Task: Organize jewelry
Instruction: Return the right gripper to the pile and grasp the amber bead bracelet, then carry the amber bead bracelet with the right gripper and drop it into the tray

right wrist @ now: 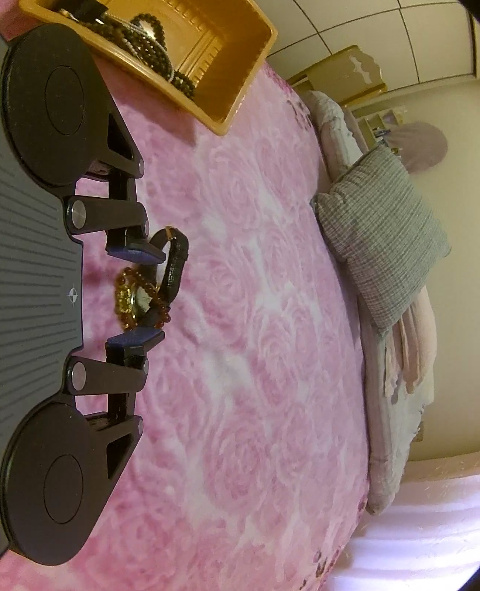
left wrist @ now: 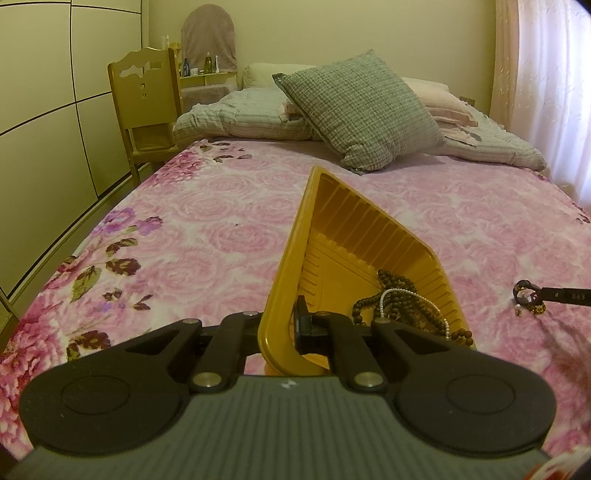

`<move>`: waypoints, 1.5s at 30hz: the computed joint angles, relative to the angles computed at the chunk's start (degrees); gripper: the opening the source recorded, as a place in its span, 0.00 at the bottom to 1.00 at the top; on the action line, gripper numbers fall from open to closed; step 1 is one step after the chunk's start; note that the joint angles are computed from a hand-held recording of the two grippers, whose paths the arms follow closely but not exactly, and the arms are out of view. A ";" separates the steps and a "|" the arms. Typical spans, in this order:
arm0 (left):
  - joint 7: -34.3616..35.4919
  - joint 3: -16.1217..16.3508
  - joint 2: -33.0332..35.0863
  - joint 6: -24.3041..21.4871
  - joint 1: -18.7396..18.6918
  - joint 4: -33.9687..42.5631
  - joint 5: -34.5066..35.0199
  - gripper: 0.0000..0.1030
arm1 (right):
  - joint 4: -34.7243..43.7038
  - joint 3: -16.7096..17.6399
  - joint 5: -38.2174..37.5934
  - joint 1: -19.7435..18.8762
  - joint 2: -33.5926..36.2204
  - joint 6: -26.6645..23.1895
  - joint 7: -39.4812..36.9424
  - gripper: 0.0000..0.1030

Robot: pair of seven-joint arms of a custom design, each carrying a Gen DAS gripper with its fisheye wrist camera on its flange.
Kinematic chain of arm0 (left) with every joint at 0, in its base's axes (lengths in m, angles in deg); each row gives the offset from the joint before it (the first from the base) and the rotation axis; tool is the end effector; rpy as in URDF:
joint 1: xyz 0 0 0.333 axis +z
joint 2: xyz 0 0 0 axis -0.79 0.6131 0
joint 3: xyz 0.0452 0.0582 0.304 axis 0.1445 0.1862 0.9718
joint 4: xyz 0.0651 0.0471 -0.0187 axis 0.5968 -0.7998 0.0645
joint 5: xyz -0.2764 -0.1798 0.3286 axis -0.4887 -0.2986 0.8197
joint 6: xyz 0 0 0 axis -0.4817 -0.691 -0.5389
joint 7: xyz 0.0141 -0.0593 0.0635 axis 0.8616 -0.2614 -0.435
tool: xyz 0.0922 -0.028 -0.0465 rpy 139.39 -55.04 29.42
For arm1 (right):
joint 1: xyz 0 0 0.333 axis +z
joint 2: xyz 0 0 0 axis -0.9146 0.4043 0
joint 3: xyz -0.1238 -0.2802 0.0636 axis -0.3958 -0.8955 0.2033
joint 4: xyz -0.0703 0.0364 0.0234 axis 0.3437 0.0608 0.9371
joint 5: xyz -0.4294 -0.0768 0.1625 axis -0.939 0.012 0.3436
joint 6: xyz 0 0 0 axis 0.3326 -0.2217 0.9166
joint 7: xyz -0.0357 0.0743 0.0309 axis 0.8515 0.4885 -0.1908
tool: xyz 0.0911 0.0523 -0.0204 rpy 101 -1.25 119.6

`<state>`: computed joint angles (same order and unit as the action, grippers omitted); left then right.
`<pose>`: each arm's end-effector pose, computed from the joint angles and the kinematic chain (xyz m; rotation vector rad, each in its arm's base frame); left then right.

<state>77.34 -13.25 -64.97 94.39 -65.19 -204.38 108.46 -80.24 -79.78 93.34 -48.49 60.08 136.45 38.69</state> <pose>0.3207 -0.2710 0.4767 -1.8176 1.3840 -0.7103 0.5083 0.0384 0.3838 -1.7405 1.4459 -0.4035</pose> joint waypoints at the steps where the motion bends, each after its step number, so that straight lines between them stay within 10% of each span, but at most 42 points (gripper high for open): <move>1: 0.04 0.08 -0.02 -0.01 -0.03 -0.05 -0.01 0.06 | 0.41 0.23 -0.20 0.01 0.59 0.42 0.36 0.38; 9: 0.10 0.23 0.08 0.02 -0.04 -0.17 -0.01 0.06 | 2.65 1.35 -1.06 0.14 4.11 1.95 2.18 0.38; 19: 0.09 0.19 0.07 0.00 -0.01 -0.26 0.05 0.06 | 1.74 1.24 -2.97 -0.44 3.42 2.10 1.84 0.04; 45: -0.06 0.12 0.18 0.06 0.05 -0.23 0.14 0.06 | -2.49 -3.98 -4.16 5.25 -12.07 0.41 -4.13 0.04</move>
